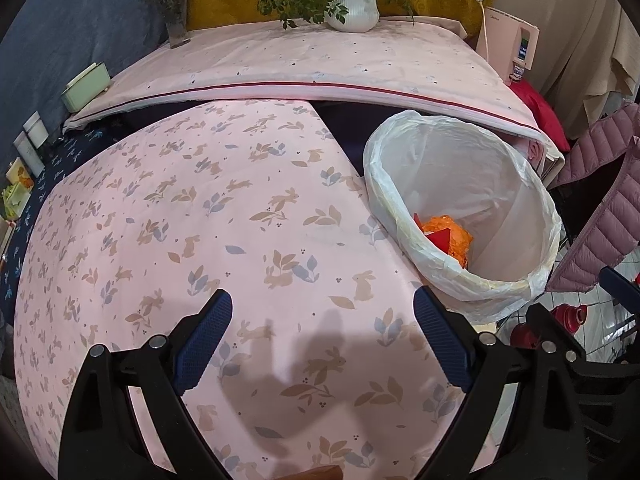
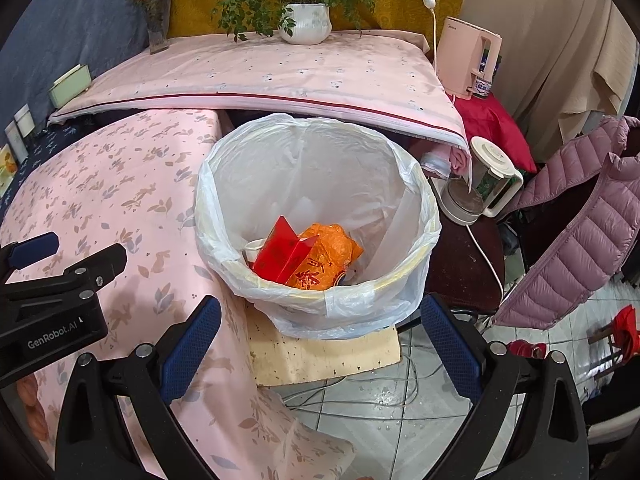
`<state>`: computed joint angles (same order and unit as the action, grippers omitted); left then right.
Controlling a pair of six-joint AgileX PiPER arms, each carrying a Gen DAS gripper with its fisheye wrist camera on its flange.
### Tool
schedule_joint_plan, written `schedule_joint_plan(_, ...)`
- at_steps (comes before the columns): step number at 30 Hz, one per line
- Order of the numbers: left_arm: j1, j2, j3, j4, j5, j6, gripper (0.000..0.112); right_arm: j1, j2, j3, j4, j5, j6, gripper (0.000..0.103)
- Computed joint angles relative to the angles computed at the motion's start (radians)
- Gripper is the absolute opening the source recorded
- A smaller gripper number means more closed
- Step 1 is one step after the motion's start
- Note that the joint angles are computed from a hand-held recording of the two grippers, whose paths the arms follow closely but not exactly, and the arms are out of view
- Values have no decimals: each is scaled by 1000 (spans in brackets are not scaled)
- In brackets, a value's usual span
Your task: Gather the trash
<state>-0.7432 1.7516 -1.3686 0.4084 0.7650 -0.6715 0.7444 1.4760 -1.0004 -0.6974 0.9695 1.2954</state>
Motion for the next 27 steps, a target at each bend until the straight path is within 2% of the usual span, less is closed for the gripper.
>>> schedule_joint_plan(27,-11,4,9,17,3,-35,87,-13,-6,25,3,-20,-1,96)
